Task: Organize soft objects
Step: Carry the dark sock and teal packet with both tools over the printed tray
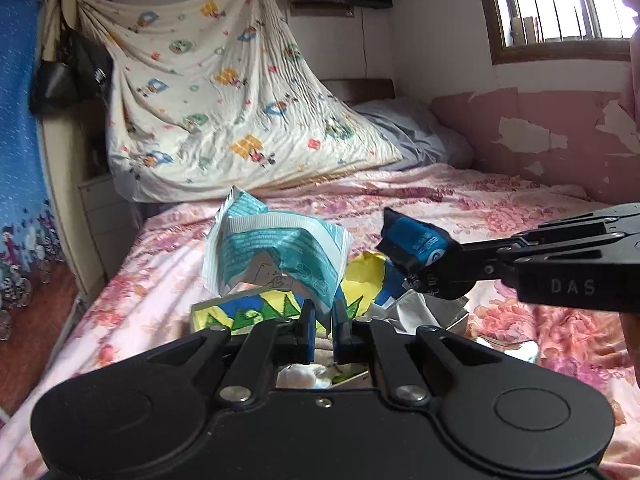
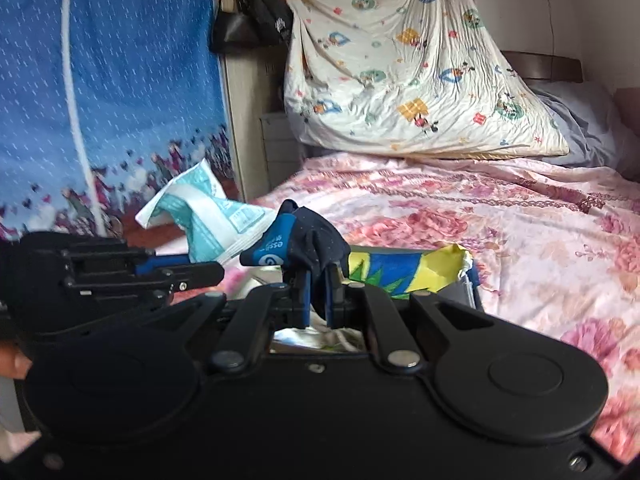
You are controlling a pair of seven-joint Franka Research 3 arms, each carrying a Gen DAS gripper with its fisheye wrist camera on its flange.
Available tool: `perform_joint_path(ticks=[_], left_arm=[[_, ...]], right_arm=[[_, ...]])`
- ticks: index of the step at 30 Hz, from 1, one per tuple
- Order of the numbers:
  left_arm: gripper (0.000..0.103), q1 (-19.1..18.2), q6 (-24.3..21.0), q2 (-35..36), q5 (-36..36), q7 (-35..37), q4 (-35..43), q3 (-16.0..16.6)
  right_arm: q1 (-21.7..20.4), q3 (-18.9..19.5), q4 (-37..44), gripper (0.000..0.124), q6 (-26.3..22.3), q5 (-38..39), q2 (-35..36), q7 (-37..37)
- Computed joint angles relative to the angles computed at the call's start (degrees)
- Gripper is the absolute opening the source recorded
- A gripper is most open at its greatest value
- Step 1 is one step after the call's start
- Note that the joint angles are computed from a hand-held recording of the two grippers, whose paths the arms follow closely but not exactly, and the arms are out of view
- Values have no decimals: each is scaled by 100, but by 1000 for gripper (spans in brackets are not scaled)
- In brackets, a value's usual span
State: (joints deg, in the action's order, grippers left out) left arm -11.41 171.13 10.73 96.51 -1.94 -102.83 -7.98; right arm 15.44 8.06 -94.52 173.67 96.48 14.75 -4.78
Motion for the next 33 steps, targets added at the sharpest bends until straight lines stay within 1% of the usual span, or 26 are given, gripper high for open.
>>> perform_joint_path(ticks=[1,2,4,5,7,9,11,13,15,16,17,18,19,21,23,25,27,31,33], left_arm=[[7,36,82,180,-260,293,158,8],[7,60,167,359,-540,593,313,31],[7,87,303,665,-1254,1301,536,84],[7,106,342,811,-1610,1624,639,88],[7,240,428,1063,-2428,2359,762,-16],[7,264,475,1280,-2800,2748,905,-20],[7,309,478,1434,-3205,3115,981,-63],[7,413,487,1581,-3677,3500,1049,-172],[7,443,472,1670,-4005,3797,1087,-202],[7,459,446,1696,-4163,3949,1089,-220],[7,489,369,1749,-4359,4149,1138,-280],[7,491,294,1789,-4526,4287,1180,-301],[7,496,208,1826,-4707,4428,1230,-336],[7,540,67,1899,-5067,4738,1307,-425],[7,506,-40,1912,-5314,4930,1325,-402],[7,490,-95,1948,-5581,5111,1368,-393],[8,441,-139,1969,-5813,5231,1404,-340],[8,369,-241,2126,-6368,5444,1598,-302],[8,364,-325,2236,-6675,5610,1752,-346]], right_arm=[[41,-37,160,2,44,-481,186,436],[76,-63,344,2,50,-1065,411,1042],[162,-311,732,2,-200,-2316,817,2496],[228,-446,919,2,-322,-2778,991,3067],[373,-683,1270,2,-433,-3488,1329,3923],[552,-981,1675,2,-555,-4173,1704,4738],[700,-1243,2056,2,-706,-4762,2038,5383],[771,-1377,2304,2,-811,-5175,2257,5823],[808,-1345,2247,2,-748,-5396,2274,6041],[756,-1279,2308,2,-726,-5617,2338,6237],[797,-1287,2169,2,-682,-5435,2292,6033],[750,-1226,2230,2,-665,-5656,2353,6230],[732,-1224,2476,2,-733,-5902,2528,6486],[745,-1245,2568,2,-737,-6012,2623,6625],[744,-1264,2717,2,-777,-6220,2747,6897],[813,-1399,2914,2,-894,-6473,2862,7338],[822,-1456,3097,2,-1012,-6662,2987,7719],[675,-1369,3555,2,-1375,-6936,3256,8295],[577,-1288,3815,2,-1602,-7046,3394,8580]])
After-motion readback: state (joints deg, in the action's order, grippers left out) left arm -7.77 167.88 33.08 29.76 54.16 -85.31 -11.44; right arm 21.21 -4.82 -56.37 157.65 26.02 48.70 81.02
